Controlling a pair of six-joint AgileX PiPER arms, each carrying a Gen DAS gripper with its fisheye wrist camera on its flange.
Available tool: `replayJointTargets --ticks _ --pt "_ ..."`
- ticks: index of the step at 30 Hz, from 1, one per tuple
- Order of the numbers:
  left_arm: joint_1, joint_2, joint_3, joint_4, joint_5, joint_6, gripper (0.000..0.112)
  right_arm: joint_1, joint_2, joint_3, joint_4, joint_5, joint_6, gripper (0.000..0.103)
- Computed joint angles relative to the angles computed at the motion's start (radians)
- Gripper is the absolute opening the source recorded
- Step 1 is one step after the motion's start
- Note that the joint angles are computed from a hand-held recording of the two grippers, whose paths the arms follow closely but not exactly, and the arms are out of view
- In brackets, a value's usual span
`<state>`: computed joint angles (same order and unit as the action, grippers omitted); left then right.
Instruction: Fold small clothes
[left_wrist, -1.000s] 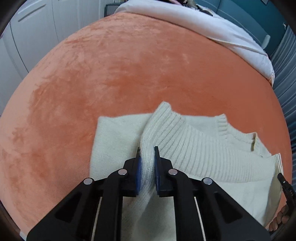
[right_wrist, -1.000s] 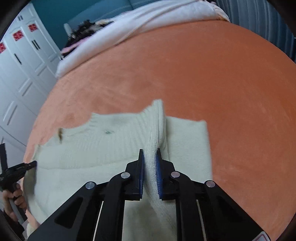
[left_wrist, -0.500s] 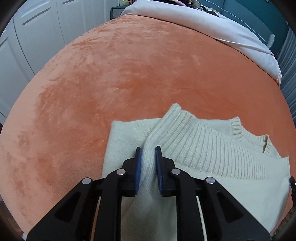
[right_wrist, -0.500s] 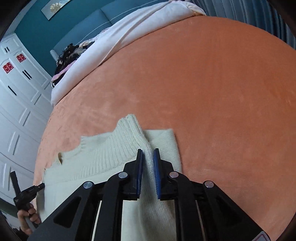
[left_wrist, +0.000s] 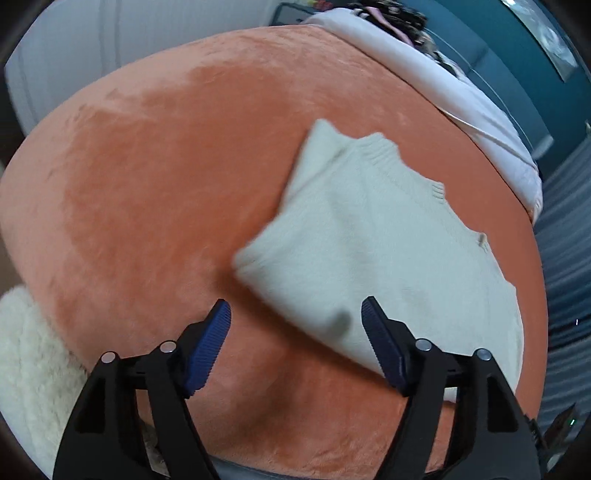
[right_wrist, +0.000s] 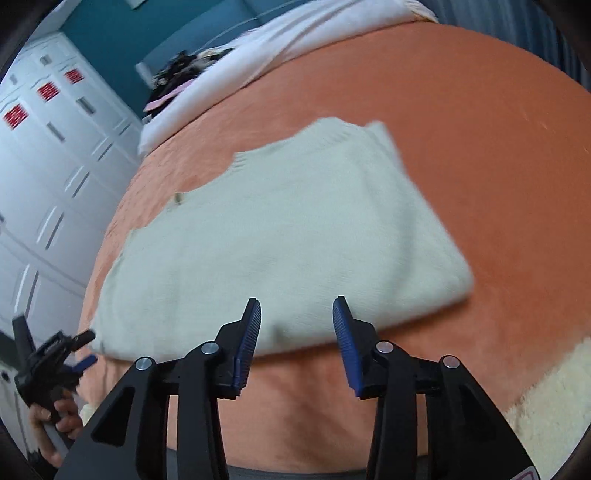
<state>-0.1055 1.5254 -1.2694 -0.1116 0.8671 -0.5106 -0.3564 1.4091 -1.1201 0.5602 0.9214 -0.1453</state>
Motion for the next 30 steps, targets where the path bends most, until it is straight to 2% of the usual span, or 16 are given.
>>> replayJointTargets --ticks 1,3,5,7,8,9,10,11,14,17,19,20,22,25,27,30 --pt "0.03 -0.003 0.023 -0.047 -0.007 0.019 0.071 -0.053 -0.009 0.022 -0.007 0.017 0.008 0.042" --pt "0.071 0.013 0.044 -0.143 -0.022 0.074 0.079 -0.153 -0.016 0.062 0.013 0.036 -0.023 0.049" --pt "0.062 0.034 0.041 -0.157 -0.063 0.057 0.088 -0.208 0.016 0.078 0.087 0.053 -0.07 0.055" --pt "0.027 0.075 -0.003 -0.119 -0.079 0.025 0.088 -0.206 0.074 0.071 0.141 0.045 -0.1 0.057" --pt "0.006 0.1 -0.042 -0.087 -0.068 0.008 0.076 -0.189 0.094 0.06 0.147 0.026 -0.09 0.056" --pt "-0.001 0.123 -0.078 -0.095 -0.057 0.03 0.043 -0.181 0.11 0.043 0.152 0.014 -0.081 0.05" --pt "-0.006 0.152 -0.136 -0.102 -0.007 0.045 0.03 -0.189 0.123 0.024 0.198 0.024 -0.096 0.013" --pt "-0.008 0.147 -0.155 -0.087 0.011 0.034 0.013 -0.197 0.14 -0.007 0.256 0.042 -0.109 0.012" --pt "0.004 0.105 -0.167 -0.087 0.022 0.054 0.011 -0.284 0.081 -0.034 0.423 0.099 -0.191 0.01" --pt "0.021 0.123 -0.146 -0.084 0.045 0.07 0.011 -0.29 0.056 -0.034 0.34 0.092 -0.221 0.008" --pt "0.044 0.15 -0.099 -0.114 0.029 0.076 0.011 -0.268 0.12 0.016 0.228 0.05 -0.202 0.008" --pt "0.046 0.143 -0.061 -0.121 -0.013 0.072 0.012 -0.269 0.164 0.061 0.224 0.023 -0.222 0.007" --pt "0.027 0.139 -0.067 -0.08 -0.018 0.052 0.012 -0.311 0.15 0.111 0.291 0.026 -0.253 0.008" --pt "0.041 0.152 -0.105 -0.091 0.023 0.066 0.014 -0.272 0.106 0.044 0.18 0.056 -0.144 0.013" --pt "0.071 0.143 -0.087 -0.146 0.012 0.106 0.016 -0.239 0.076 0.002 0.104 0.059 -0.069 0.015" --pt "0.062 0.136 -0.065 -0.14 -0.016 0.114 0.019 -0.168 0.022 -0.029 0.002 0.02 0.042 0.018"
